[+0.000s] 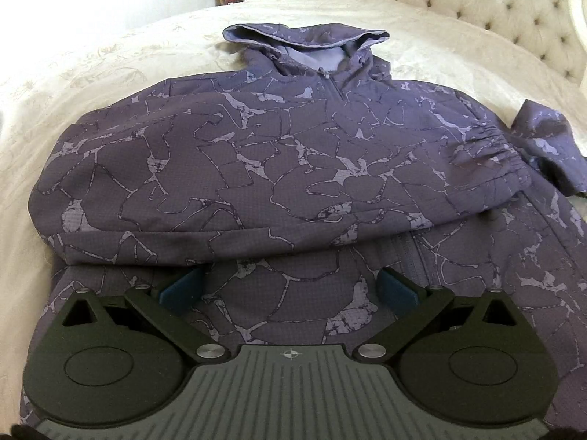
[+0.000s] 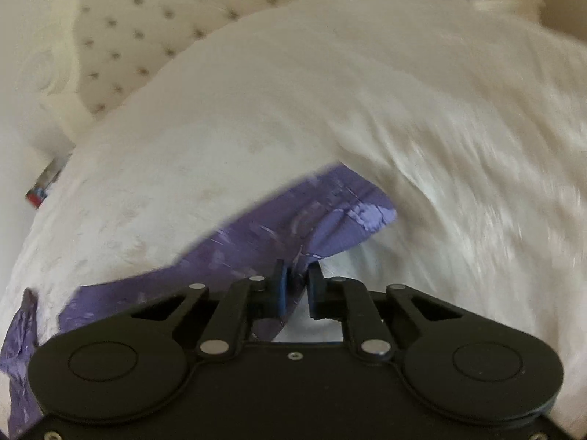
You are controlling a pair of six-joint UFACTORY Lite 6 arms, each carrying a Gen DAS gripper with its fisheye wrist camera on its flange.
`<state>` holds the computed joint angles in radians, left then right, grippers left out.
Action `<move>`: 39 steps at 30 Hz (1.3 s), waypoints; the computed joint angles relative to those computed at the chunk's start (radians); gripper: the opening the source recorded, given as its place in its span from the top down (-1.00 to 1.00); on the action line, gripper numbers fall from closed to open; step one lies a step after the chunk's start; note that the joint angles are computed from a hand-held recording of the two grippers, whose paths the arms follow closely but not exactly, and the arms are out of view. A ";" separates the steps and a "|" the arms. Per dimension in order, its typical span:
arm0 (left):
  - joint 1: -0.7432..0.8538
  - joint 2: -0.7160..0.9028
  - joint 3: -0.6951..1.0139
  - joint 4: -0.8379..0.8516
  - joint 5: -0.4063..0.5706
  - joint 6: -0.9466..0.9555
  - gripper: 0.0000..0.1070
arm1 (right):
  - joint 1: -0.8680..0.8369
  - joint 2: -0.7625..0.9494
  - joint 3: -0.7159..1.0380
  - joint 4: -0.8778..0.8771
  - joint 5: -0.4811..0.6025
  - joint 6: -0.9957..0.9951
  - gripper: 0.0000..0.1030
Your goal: Fold large clothes
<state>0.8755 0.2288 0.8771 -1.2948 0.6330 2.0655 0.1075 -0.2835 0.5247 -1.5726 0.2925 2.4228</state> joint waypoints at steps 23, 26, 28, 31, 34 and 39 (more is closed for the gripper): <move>0.188 0.103 0.288 0.195 0.326 -0.241 -0.91 | 0.688 0.737 1.268 0.444 0.208 -0.866 0.64; 0.202 0.148 0.317 0.210 0.327 -0.251 -0.91 | 0.695 0.788 1.287 0.510 0.241 -0.917 -0.08; 0.205 0.168 0.330 0.219 0.330 -0.267 -0.91 | 0.680 0.785 1.246 0.511 0.250 -0.901 -0.15; 0.200 0.174 0.342 0.215 0.342 -0.278 -0.91 | 0.660 0.705 1.102 0.490 0.287 -0.880 -0.25; 0.165 0.157 0.336 0.179 0.344 -0.270 -0.91 | 0.652 0.632 0.968 0.419 0.357 -0.789 -0.46; 0.068 0.136 0.319 0.110 0.305 -0.265 -0.91 | 0.609 0.638 0.898 0.355 0.495 -0.704 -0.89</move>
<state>0.9437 0.3651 1.1957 -1.1846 0.9385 1.8004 0.7168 0.3541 1.4223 -1.2173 0.7873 1.7191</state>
